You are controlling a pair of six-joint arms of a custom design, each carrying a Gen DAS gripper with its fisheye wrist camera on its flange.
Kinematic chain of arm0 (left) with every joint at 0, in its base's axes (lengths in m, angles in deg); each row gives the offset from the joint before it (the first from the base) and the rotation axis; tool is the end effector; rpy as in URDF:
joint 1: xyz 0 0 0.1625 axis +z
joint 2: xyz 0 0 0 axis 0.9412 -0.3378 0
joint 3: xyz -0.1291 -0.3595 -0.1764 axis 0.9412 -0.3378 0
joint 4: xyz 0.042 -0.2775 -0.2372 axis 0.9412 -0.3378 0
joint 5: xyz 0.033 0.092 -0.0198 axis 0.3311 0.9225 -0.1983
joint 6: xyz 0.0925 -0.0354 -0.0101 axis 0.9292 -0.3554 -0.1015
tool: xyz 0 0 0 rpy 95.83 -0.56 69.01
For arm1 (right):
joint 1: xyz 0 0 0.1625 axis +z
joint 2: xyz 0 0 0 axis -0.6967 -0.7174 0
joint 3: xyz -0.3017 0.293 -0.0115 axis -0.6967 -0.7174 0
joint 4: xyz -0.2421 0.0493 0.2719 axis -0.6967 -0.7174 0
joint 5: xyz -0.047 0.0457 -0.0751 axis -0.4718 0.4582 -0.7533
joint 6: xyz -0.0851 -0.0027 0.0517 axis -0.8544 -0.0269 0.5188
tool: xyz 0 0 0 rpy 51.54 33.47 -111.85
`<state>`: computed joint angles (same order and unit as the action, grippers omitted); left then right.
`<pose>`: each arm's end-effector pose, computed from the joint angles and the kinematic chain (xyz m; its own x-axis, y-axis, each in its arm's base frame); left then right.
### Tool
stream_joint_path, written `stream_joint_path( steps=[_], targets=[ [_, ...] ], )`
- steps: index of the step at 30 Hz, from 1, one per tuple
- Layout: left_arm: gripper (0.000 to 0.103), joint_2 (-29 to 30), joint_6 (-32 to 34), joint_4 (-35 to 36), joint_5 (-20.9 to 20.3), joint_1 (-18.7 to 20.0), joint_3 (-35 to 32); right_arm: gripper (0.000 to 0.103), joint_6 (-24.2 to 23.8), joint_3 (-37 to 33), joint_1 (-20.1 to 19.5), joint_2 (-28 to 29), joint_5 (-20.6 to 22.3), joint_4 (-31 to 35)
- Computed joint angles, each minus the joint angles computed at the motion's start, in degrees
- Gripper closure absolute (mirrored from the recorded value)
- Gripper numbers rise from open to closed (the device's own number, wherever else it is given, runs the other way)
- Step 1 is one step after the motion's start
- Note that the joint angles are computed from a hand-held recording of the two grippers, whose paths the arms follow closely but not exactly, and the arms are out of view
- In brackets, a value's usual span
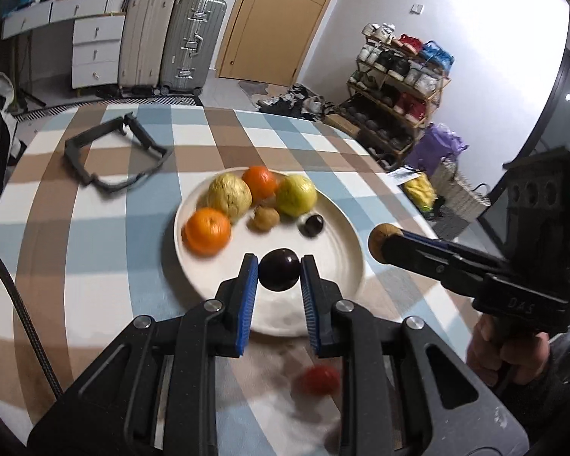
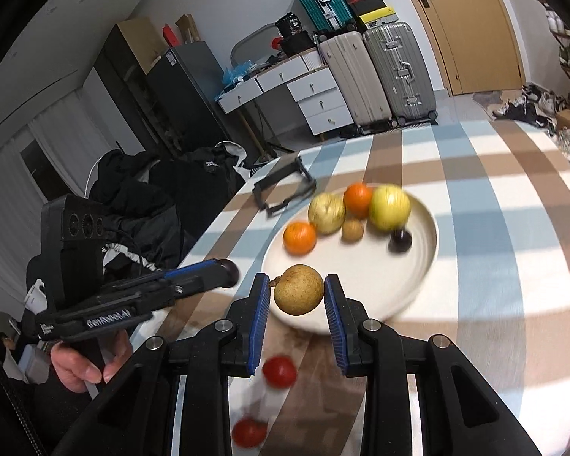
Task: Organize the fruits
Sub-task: 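Carry the kiwi and plum onto the cream plate and open both tools, then withdraw both tools from the plate toward the red tomatoes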
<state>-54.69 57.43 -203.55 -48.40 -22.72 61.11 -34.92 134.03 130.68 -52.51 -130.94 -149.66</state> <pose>-0.3224 -0.6584 0.0976 -0.8972 -0.0440 -0.4394 0.2974 0.6753 -0.6749 0.1102 -0.6990 0.2641 -0.7140 -0.6905 0.1161 -0.6784 0.6412 -0.3586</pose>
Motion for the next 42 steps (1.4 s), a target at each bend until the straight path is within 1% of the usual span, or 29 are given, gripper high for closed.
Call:
stream_joint_path(
  steps=[5, 12, 15, 19, 21, 25, 29, 32, 33, 34, 35, 37, 38, 39, 40, 41, 42],
  targets=[
    [0.083, 4.28, 2.92, 4.44, -1.74, 2.56, -8.6, 0.073, 1.5, -8.55, 1.62, 5.65, -2.29, 2.48],
    [0.083, 7.85, 5.16, 8.52, -3.25, 5.18, -15.84, 0.073, 5.22, -19.1, 2.32, 12.9, -5.17, 6.39],
    [0.083, 8.89, 6.27, 9.36, -3.88, 5.84, -17.87, 0.073, 5.45, -21.76, 2.4, 15.07, -6.49, 7.27],
    [0.083, 9.57, 6.61, 10.05, -4.66, 6.46, -18.97, 0.073, 5.63, -23.04, 2.46, 16.64, -8.39, 6.75],
    [0.083, 9.92, 6.74, 10.13, -4.29, 6.56, -19.44, 0.073, 5.68, -23.43, 2.66, 17.15, -9.8, 6.79],
    [0.083, 10.07, 6.82, 9.8, -4.4, 6.5, -19.55, 0.073, 4.39, -22.42, 2.72, 17.27, -10.1, 4.58],
    [0.083, 10.12, 6.45, 9.99, -4.58, 6.45, -19.78, 0.073, 4.78, -22.27, 2.72, 17.43, -10.1, 3.13],
    [0.082, 10.21, 6.82, 9.38, -3.25, 6.06, -19.82, 0.072, 4.95, -21.7, 2.92, 17.26, -10.6, 1.71],
    [0.077, 10.02, 6.6, 10.06, -3.85, 6.11, -19.87, 0.07, 4.88, -21.02, 3.0, 16.98, -10.68, 0.44],
    [0.075, 9.69, 5.9, 10.86, -4.08, 6.08, -19.75, 0.066, 4.8, -20.37, 2.96, 16.59, -10.38, -0.28],
    [0.072, 9.49, 5.08, 11.13, -3.45, 5.92, -19.55, 0.056, 4.69, -19.85, 2.87, 16.16, -9.66, -0.81],
    [0.069, 8.55, 4.27, 9.93, -3.09, 5.44, -17.95, 0.048, 4.59, -17.69, 2.58, 14.62, -7.6, -3.18],
    [0.065, 8.05, 4.15, 8.85, -2.91, 5.06, -16.97, 0.042, 4.55, -16.39, 2.5, 13.68, -6.89, -4.64],
    [0.056, 7.57, 4.34, 7.66, -2.55, 4.54, -15.93, 0.041, 4.47, -15.27, 2.4, 12.75, -6.19, -5.63],
    [0.051, 7.17, 4.6, 6.87, -1.96, 3.99, -15.09, 0.039, 4.47, -14.01, 2.25, 11.7, -5.4, -6.54],
    [0.043, 6.86, 5.19, 5.28, -0.35, 3.09, -14.0, 0.038, 4.55, -12.65, 2.1, 10.54, -4.54, -7.39],
    [0.037, 6.54, 5.68, 4.09, 0.67, 2.4, -13.09, 0.036, 4.58, -11.4, 1.97, 9.52, -3.84, -8.23]
  ],
)
